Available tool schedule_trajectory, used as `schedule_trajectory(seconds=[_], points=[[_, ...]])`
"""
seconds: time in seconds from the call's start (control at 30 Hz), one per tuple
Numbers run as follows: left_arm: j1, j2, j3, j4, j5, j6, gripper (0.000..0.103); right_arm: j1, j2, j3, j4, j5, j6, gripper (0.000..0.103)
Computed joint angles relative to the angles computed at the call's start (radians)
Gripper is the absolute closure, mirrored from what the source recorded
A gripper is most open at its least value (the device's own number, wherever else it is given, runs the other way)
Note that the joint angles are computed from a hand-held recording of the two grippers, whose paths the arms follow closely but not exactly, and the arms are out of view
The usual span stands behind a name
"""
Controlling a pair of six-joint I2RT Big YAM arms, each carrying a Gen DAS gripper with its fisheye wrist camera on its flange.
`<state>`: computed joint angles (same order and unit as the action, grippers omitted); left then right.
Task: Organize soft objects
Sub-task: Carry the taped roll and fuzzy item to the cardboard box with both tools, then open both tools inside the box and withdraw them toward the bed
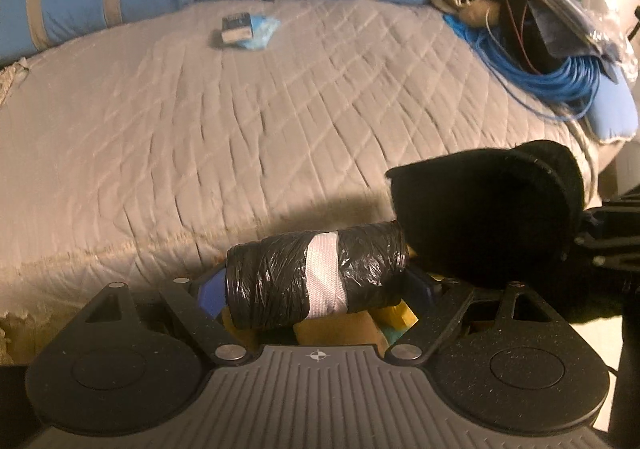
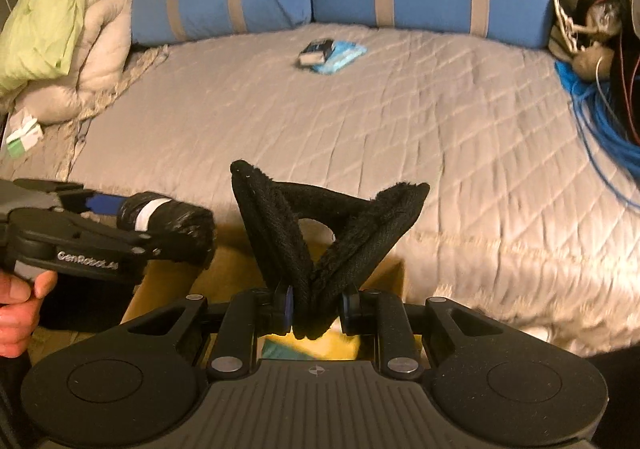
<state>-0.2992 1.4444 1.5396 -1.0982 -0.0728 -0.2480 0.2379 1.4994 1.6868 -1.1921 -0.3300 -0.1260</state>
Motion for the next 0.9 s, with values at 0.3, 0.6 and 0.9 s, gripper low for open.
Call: schedule_trajectory(seconds=[0.3,0.6,0.9], points=[[-0.014,0.009,0.005,-0.053,0.008,-0.004,0.018,0.033,-0.011,-0.024,-0.039,0.039,-0.014,0.078],[-0.004,0.039,0.033,-0.158,0.029,-0.047,0.015,0.045,0.031,0.016,-0.131,0.056,-0.044,0.022],[-0.022,-0.004,0.002,-0.176,0.047,-0.082,0.011,0.061,0.015,0.006,-0.162,0.102,-0.052,0.0]])
